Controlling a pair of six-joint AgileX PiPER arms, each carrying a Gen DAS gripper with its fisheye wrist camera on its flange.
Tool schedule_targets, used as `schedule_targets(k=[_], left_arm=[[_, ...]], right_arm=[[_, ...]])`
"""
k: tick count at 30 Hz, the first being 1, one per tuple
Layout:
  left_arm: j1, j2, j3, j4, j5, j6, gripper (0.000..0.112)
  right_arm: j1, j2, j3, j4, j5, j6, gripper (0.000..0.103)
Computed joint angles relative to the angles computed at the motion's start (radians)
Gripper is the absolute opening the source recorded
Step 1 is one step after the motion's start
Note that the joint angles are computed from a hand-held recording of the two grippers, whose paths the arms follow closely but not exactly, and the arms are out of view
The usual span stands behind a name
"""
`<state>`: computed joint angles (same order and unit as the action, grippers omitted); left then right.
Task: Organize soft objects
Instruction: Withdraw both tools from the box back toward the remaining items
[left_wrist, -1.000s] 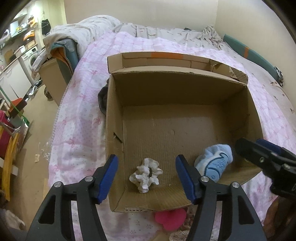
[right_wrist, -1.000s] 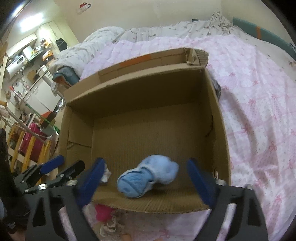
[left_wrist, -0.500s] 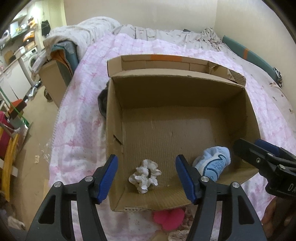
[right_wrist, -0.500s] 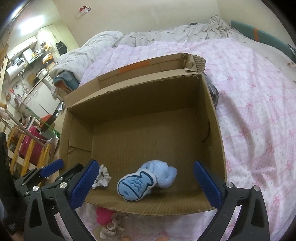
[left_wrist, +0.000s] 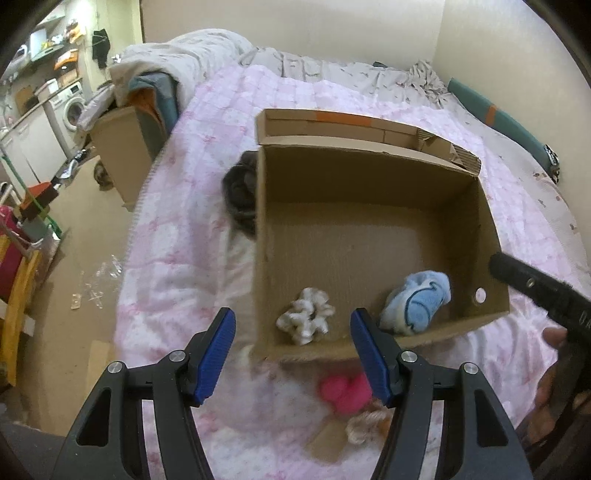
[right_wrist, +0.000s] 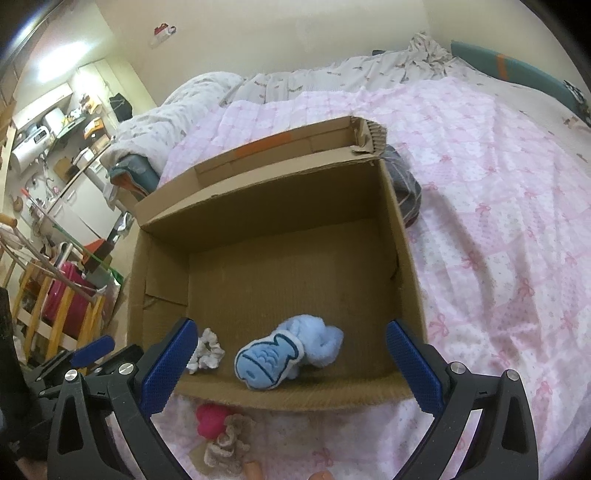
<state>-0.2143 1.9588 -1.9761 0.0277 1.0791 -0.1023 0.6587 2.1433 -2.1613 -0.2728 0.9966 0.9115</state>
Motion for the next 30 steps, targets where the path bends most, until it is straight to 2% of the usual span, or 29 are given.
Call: schedule_targets(k=[6, 13, 22, 30], left_arm=[[0.018, -0.093, 0.125, 0.017, -0.038, -0.017, 0.062], [0.016, -0.185, 0.266, 0.047, -0.078, -0.017, 0.062], [0.051, -0.204, 0.322, 0.013, -0.069, -0.017, 0.062], [0.045, -0.197, 0.327, 0.02, -0.06, -0.026, 0.062]], right_arm=[[0.025, -0.045, 0.049, -0.047, 0.008, 0.027, 0.103], [0.076, -0.132, 0.202, -0.088, -0.037, 0.117, 0.103], [0.142, -0.19, 0.291, -0.123, -0.028, 0.152, 0.103], [0.139, -0.244, 0.397, -0.057, -0.032, 0.118, 0.103]])
